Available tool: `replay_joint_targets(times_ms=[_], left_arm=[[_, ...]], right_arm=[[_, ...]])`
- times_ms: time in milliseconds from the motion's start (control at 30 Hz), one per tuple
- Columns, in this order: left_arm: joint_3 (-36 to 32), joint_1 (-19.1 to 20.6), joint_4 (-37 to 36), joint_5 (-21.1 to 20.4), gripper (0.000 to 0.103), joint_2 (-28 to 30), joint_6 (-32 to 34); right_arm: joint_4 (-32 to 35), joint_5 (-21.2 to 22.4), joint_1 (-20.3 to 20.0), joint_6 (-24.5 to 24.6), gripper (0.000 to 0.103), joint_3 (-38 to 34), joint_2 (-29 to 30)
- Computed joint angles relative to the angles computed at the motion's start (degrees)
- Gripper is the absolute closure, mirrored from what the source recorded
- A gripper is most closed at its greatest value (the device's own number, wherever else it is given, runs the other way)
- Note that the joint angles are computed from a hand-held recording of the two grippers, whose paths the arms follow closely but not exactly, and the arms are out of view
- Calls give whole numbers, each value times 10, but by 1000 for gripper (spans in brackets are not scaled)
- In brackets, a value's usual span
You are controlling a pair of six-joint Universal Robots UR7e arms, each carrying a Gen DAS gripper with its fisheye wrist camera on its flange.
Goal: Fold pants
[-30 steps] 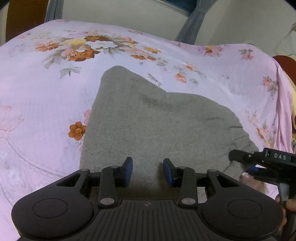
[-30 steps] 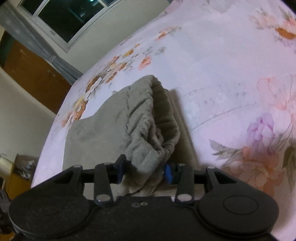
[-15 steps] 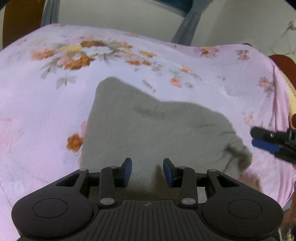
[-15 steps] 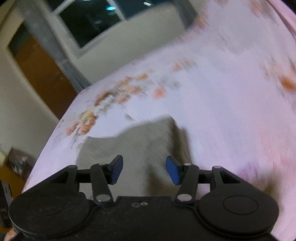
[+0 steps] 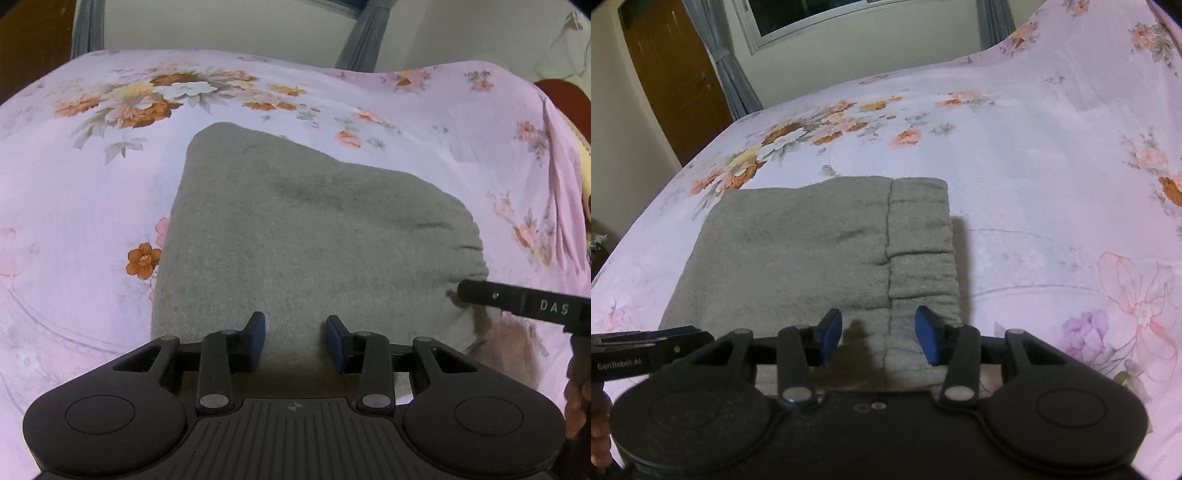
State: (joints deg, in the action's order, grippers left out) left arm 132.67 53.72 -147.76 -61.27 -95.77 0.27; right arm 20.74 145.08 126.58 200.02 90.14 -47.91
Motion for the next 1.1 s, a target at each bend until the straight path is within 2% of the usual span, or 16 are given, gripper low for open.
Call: replay_joint_targets(times_ms=[67, 167, 400, 600, 833, 900, 1000, 1100], left_arm=[[-9, -3, 12, 3, 66, 2, -10], [-16, -10, 20, 2, 66, -1, -13], [-36, -18, 12, -4, 66, 19, 7], [-75, 3, -3, -8, 66, 80, 24], [-144, 45, -45, -25, 66, 182, 45], [-165, 53, -60, -26, 66, 210, 51], [-192, 66, -73, -33, 66, 242, 56], [-203, 71, -67, -37, 67, 252, 44]], right_arm=[[5, -1, 5, 8, 59, -5, -4], [-23, -5, 14, -2, 58, 3, -21], [-39, 7, 21, -65, 58, -25, -15], [-26, 17, 1, -88, 58, -57, 6], [-21, 25, -39, -152, 58, -104, 35], [1, 18, -54, -141, 58, -114, 47], [-18, 16, -66, -160, 56, -103, 49], [11, 15, -69, -135, 55, -119, 59]])
